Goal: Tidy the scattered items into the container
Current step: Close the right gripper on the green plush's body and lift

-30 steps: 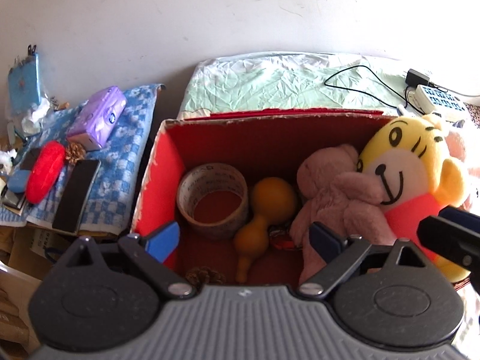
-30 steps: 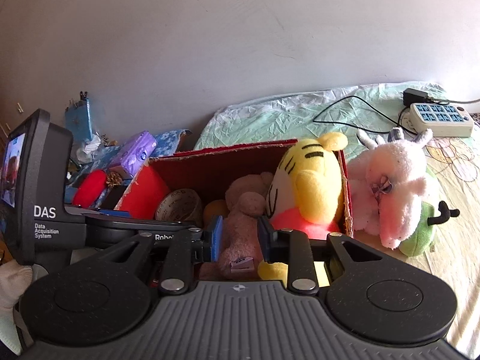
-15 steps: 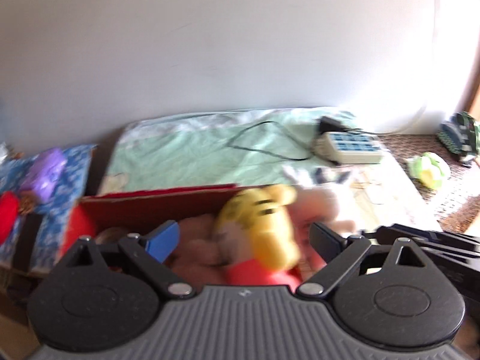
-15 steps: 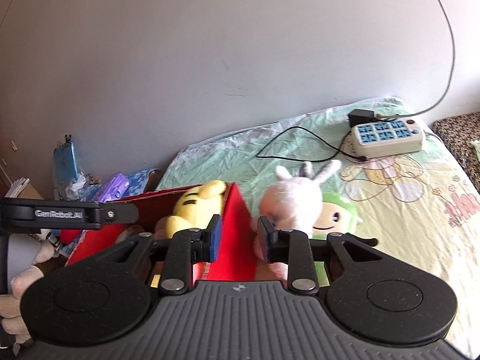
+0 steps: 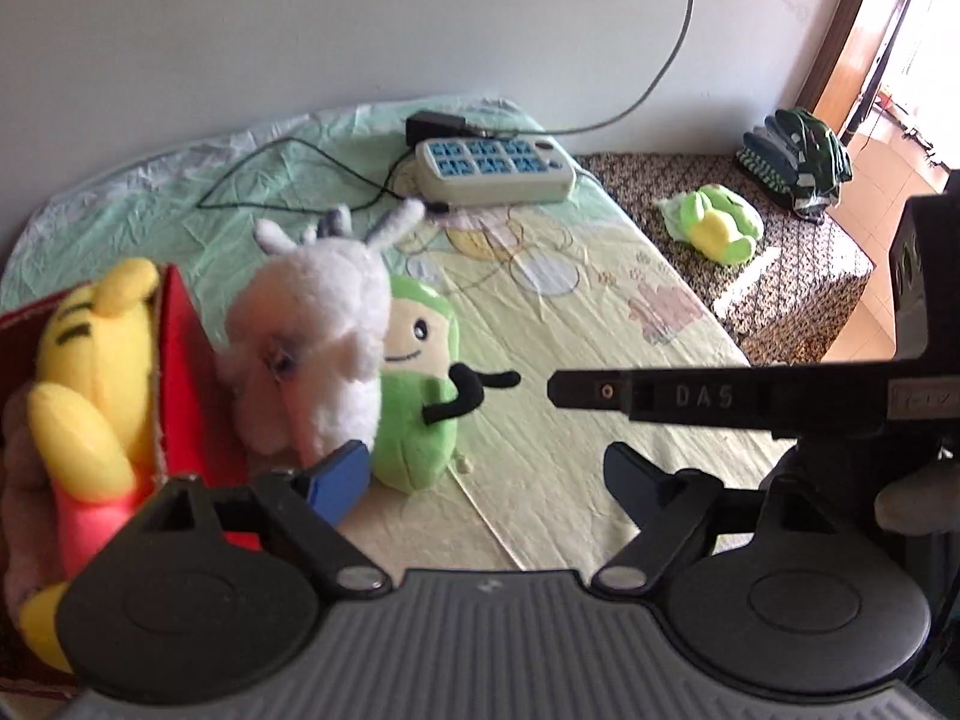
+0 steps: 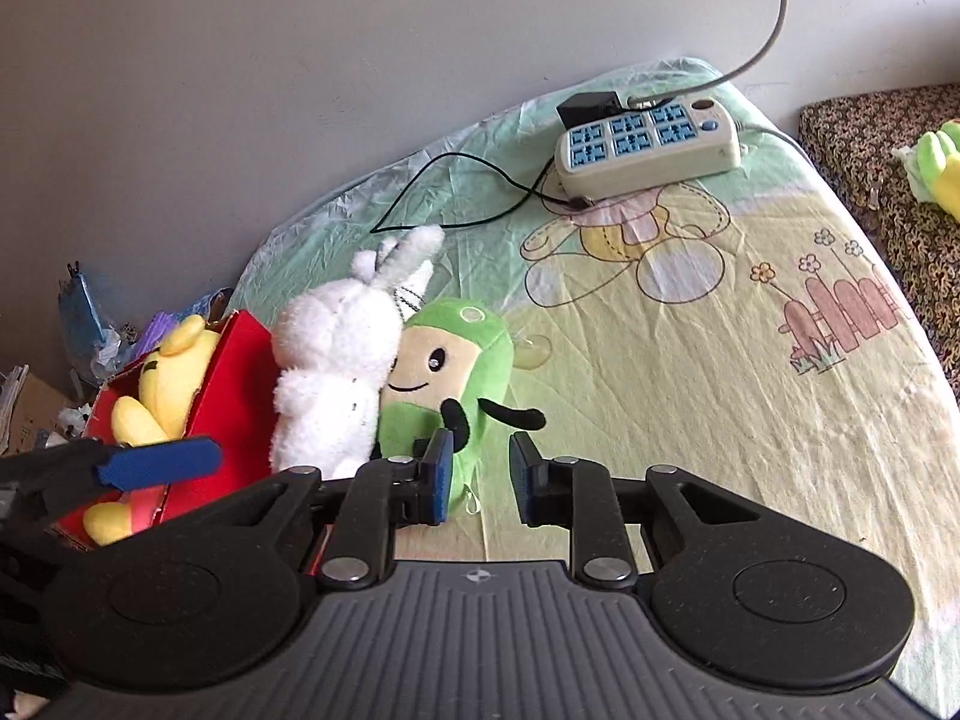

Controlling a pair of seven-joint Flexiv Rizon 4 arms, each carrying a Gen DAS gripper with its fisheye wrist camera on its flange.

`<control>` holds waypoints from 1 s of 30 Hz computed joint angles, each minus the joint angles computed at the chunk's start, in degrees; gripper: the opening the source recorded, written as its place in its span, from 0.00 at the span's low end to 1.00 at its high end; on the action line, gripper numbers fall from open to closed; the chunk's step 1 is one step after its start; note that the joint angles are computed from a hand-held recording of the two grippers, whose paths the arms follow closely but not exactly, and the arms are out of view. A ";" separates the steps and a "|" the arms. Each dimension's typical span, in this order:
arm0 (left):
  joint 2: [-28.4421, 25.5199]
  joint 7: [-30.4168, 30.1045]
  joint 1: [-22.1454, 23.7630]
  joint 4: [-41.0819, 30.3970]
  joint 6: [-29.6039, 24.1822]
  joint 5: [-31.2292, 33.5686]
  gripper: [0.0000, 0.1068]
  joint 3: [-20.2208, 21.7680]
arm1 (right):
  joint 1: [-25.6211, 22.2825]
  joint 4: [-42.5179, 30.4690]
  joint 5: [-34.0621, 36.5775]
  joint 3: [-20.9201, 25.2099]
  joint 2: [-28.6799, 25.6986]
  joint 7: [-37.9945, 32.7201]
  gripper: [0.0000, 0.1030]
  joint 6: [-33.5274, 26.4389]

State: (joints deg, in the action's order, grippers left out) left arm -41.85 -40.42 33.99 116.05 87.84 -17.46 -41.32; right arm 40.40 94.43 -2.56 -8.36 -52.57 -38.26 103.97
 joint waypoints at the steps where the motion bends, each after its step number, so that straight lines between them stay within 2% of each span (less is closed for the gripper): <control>1: -0.45 -0.08 -0.76 -0.56 -0.74 -0.05 0.78 0.62 | -2.08 -0.20 -0.43 2.25 -0.17 -0.02 0.24 0.19; 4: -1.59 -0.85 -4.84 -2.09 0.53 0.00 0.79 4.12 | -7.77 -1.35 -1.93 7.91 -1.18 0.14 0.26 0.09; 6: -3.00 -2.13 -7.74 -3.25 3.39 0.55 0.83 6.46 | -11.08 -2.32 -2.83 11.32 -2.06 0.64 0.28 -0.11; 8: -4.25 -4.17 -10.60 -4.80 5.20 1.40 0.83 9.08 | -14.35 -3.70 -4.27 14.81 -3.35 0.82 0.28 -0.05; 16: -8.62 -10.10 -19.11 -10.48 11.05 6.86 0.85 18.26 | -23.34 -12.08 -12.74 26.77 -10.44 -0.58 0.41 -2.31; 18: -9.49 -11.68 -22.04 -12.02 13.39 8.07 0.86 21.79 | -24.91 -14.60 -15.05 29.54 -12.31 -2.05 0.41 -4.03; 23: -11.48 -14.06 -24.27 -14.77 14.66 10.67 0.90 25.21 | -28.16 -19.80 -17.85 36.79 -16.34 -7.64 0.42 -8.42; 27: -12.46 -15.27 -27.99 -16.05 17.02 11.80 0.92 29.46 | -28.48 -24.29 -17.19 39.77 -18.85 -11.75 0.54 -12.15; 30: -12.76 -16.61 -29.16 -17.37 15.65 10.95 0.92 31.21 | -29.65 -27.95 -17.06 44.24 -21.55 -16.13 0.59 -15.35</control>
